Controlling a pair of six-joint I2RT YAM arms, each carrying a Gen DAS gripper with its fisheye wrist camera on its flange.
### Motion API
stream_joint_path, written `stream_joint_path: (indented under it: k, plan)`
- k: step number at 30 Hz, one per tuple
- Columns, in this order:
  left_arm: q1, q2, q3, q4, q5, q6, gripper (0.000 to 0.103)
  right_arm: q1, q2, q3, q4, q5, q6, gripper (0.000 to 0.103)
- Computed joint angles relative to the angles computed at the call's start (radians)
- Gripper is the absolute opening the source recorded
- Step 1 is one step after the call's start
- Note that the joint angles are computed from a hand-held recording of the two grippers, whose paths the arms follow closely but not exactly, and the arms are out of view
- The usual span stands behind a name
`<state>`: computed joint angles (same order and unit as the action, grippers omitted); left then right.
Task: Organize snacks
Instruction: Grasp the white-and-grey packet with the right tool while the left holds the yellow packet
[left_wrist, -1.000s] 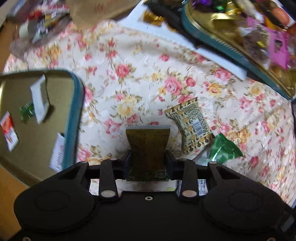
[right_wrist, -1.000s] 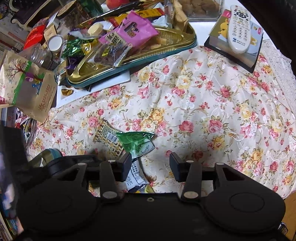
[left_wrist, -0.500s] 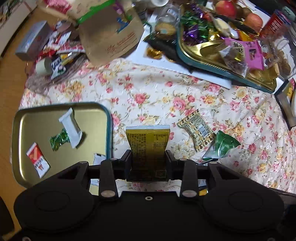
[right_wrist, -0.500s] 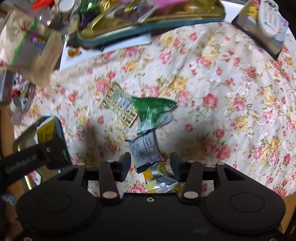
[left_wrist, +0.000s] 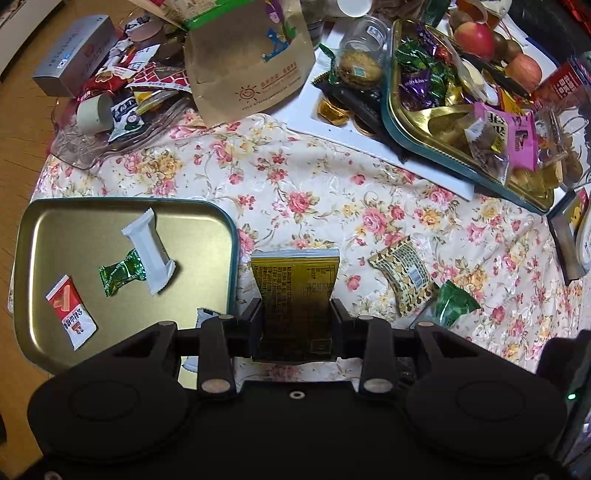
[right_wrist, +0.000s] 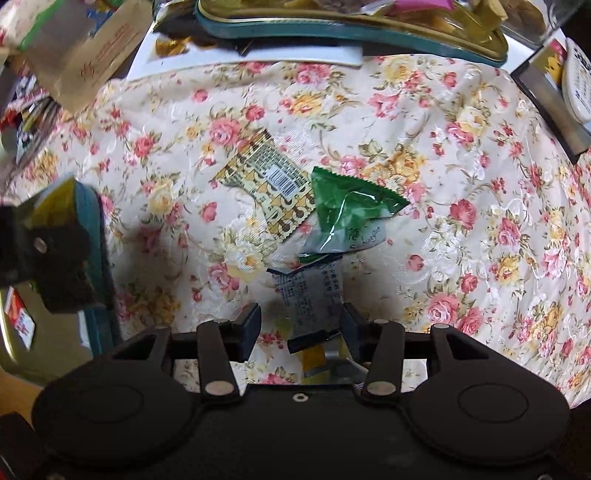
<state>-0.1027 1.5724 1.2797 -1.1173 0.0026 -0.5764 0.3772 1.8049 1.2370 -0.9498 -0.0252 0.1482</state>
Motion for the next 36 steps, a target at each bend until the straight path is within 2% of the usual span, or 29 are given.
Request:
stream_joint_path:
  k: [6, 17, 20, 22, 23, 26, 30, 32, 33, 34, 36]
  plan:
    - [0.027, -0.029, -0.01, 0.001, 0.011, 0.013, 0.046, 0.03, -0.002, -0.026, 0.033, 0.07, -0.001, 0.05]
    - [0.039, -0.024, -0.017, -0.003, 0.017, 0.015, 0.046, 0.008, 0.007, -0.018, 0.026, 0.078, 0.007, 0.049]
    - [0.05, -0.023, -0.025, -0.006, 0.029, 0.013, 0.046, 0.008, 0.015, -0.008, 0.013, 0.069, -0.003, 0.034]
    - [0.059, -0.029, -0.031, -0.008, 0.033, 0.012, 0.046, 0.015, 0.008, -0.009, 0.011, 0.073, -0.011, 0.014]
    - [0.063, -0.033, -0.033, -0.01, 0.03, 0.011, 0.046, 0.023, -0.001, -0.013, 0.012, 0.085, -0.012, 0.01]
    - [0.077, -0.043, -0.038, -0.014, 0.019, 0.014, 0.046, 0.026, -0.021, -0.019, 0.015, 0.088, -0.02, 0.009]
    - [0.102, -0.053, -0.05, -0.016, 0.028, 0.008, 0.046, -0.006, -0.027, -0.007, -0.001, 0.041, 0.003, 0.018]
    - [0.115, -0.055, -0.054, -0.013, 0.048, 0.002, 0.046, -0.017, -0.03, -0.006, 0.006, 0.033, 0.01, 0.036]
    - [0.12, -0.057, -0.056, -0.007, 0.059, -0.002, 0.046, -0.02, -0.031, -0.008, 0.016, 0.031, 0.016, 0.049]
    - [0.121, -0.057, -0.058, -0.004, 0.064, -0.004, 0.046, -0.023, -0.032, -0.009, 0.023, 0.029, 0.027, 0.053]
    - [0.116, -0.051, -0.056, -0.004, 0.064, 0.004, 0.046, -0.028, -0.024, -0.006, 0.026, 0.018, 0.036, 0.053]
